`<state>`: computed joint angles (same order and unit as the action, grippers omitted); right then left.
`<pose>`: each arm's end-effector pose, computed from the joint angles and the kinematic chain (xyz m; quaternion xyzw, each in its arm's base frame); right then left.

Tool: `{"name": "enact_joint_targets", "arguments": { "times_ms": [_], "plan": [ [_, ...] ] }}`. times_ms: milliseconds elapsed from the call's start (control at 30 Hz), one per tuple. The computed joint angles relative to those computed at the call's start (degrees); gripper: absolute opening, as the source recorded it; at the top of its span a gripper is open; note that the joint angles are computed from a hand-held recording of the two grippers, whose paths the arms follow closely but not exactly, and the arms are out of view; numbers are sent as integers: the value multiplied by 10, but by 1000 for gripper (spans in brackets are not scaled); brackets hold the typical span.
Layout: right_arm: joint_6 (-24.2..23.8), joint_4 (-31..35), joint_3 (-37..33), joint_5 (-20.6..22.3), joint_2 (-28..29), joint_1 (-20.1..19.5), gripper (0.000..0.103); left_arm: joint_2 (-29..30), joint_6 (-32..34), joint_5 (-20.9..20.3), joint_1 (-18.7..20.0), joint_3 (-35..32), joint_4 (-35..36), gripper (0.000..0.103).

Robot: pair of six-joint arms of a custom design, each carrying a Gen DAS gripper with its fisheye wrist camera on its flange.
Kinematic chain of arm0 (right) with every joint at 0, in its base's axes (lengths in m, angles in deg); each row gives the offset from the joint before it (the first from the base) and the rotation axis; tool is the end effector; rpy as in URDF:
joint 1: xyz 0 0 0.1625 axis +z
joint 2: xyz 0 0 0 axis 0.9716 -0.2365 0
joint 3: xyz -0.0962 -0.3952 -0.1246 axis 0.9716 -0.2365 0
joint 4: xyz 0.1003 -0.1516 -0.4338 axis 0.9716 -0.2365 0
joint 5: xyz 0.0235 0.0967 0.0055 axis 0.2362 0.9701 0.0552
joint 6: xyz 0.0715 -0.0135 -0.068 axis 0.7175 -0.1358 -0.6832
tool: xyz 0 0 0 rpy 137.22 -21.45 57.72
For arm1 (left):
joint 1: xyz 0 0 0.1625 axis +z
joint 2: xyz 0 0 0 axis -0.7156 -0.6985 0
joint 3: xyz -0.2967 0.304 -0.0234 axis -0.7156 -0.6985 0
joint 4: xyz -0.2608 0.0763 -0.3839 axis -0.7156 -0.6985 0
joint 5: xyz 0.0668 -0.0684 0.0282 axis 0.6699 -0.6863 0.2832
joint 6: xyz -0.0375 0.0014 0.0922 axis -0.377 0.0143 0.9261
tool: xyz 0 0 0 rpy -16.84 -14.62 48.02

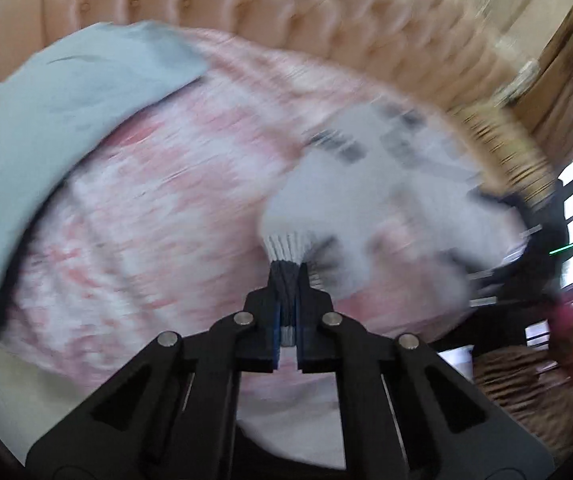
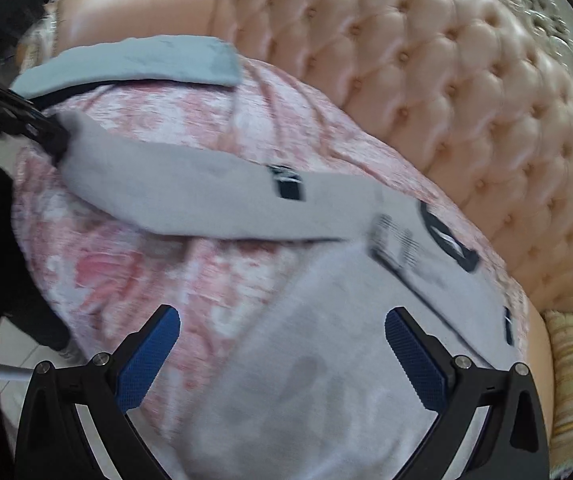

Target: Fold clothes

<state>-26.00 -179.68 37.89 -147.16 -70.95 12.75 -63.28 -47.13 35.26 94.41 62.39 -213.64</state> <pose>0.0974 -0.7268 0.1753 0.6527 -0.7042 0.0931 0.2634 -0.2178 -0.5661 0.1218 -0.1174 0.8886 -0.3958 0.1996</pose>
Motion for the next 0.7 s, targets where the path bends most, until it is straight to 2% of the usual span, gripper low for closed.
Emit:
{"name": "enact_joint_targets", "arguments": {
  "times_ms": [33, 133, 200, 233, 300, 367, 467, 700],
  "plan": [
    [8, -21, -9, -1, 7, -2, 103, 4, 20, -13, -4, -6, -40, 6],
    [35, -82, -45, -8, 33, -9, 103, 25, 63, -70, -1, -66, -79, 6],
    [60, -116, -85, -31, 61, -12, 103, 48, 74, -131, 14, -119, -99, 6],
    [66, -122, -108, -52, 76, -13, 103, 60, 73, -147, 21, -146, -93, 6],
    [74, -121, -141, -84, 96, -18, 103, 97, 66, -184, 42, -226, -45, 6],
    [101, -98, -156, -92, 97, -25, 103, 134, 68, -198, 59, -300, 10, 6],
    [144, -52, -158, -67, 77, -34, 103, 202, 68, -235, 86, -422, 91, 6],
    [197, 7, -189, -41, 63, -47, 103, 392, 70, -305, 125, -746, 339, 6]
  ]
}}
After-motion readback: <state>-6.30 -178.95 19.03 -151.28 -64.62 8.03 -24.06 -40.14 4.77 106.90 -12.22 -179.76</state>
